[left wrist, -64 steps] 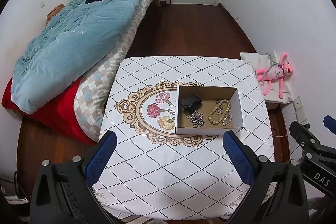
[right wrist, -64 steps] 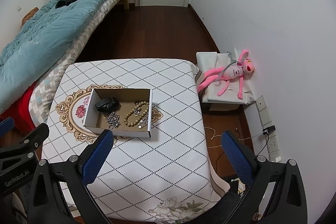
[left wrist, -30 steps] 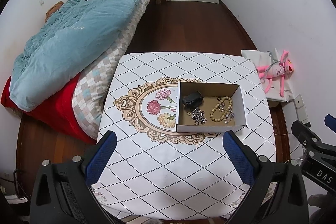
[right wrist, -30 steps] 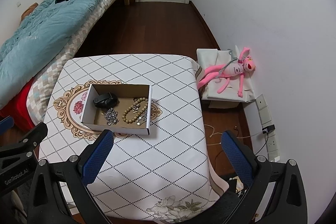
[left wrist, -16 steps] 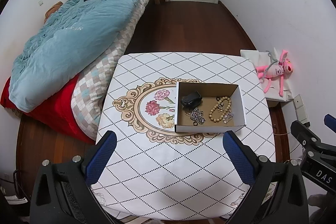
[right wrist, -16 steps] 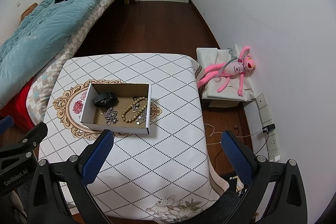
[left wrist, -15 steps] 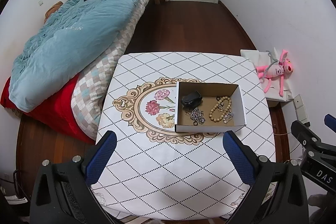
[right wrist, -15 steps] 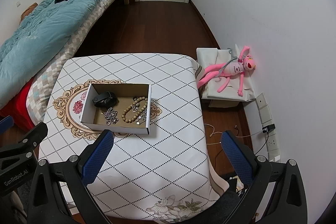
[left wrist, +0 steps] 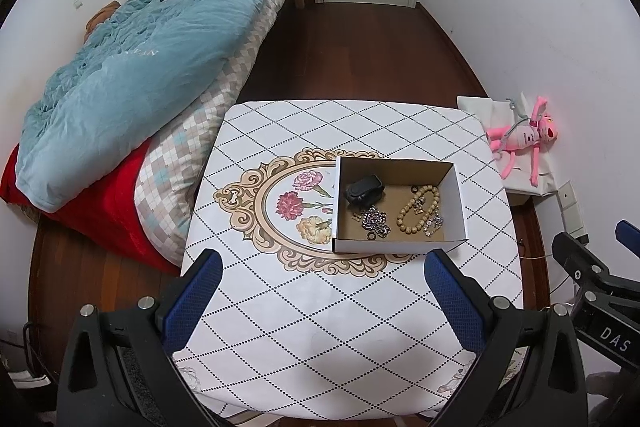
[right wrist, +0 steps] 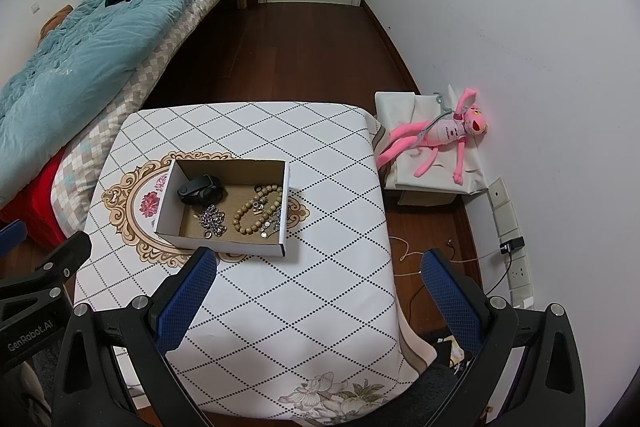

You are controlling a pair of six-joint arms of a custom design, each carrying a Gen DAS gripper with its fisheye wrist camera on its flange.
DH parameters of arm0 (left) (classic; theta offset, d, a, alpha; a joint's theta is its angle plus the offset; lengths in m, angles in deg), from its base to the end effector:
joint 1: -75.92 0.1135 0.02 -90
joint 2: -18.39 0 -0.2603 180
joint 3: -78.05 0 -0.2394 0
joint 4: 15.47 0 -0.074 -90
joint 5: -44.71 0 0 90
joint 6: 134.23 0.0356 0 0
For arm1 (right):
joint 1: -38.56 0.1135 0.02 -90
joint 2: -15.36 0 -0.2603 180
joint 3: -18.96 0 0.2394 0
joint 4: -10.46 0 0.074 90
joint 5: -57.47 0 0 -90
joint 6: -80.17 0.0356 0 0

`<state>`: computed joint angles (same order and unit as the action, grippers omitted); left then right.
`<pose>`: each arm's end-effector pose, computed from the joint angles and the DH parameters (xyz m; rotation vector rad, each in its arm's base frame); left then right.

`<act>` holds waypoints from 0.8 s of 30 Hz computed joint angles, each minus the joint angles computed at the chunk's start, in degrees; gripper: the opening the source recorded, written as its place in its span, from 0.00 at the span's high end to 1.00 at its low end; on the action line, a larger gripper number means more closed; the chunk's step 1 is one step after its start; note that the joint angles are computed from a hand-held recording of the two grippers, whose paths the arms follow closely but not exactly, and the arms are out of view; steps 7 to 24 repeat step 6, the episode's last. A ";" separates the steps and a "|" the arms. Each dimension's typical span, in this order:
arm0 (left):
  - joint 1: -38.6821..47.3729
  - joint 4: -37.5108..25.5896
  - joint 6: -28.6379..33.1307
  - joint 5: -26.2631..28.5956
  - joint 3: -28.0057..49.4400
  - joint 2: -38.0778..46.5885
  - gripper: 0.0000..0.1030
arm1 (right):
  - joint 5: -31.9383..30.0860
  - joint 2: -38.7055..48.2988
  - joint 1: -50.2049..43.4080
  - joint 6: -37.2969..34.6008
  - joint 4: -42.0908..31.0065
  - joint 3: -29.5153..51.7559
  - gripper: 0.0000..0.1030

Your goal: Organize jewelry

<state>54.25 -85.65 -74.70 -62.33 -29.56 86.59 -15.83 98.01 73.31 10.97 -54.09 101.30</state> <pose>0.1953 -0.0664 0.2740 -0.2859 2.6216 0.1084 0.2293 0.1466 0.2725 -0.2331 2.6114 -0.0680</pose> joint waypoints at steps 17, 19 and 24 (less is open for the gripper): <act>0.21 0.05 0.06 0.13 0.12 -0.29 0.00 | -0.05 0.15 0.25 0.06 -0.56 0.38 0.00; 0.21 0.05 0.06 0.13 0.12 -0.29 0.00 | -0.05 0.15 0.25 0.06 -0.56 0.38 0.00; 0.21 0.05 0.06 0.13 0.12 -0.29 0.00 | -0.05 0.15 0.25 0.06 -0.56 0.38 0.00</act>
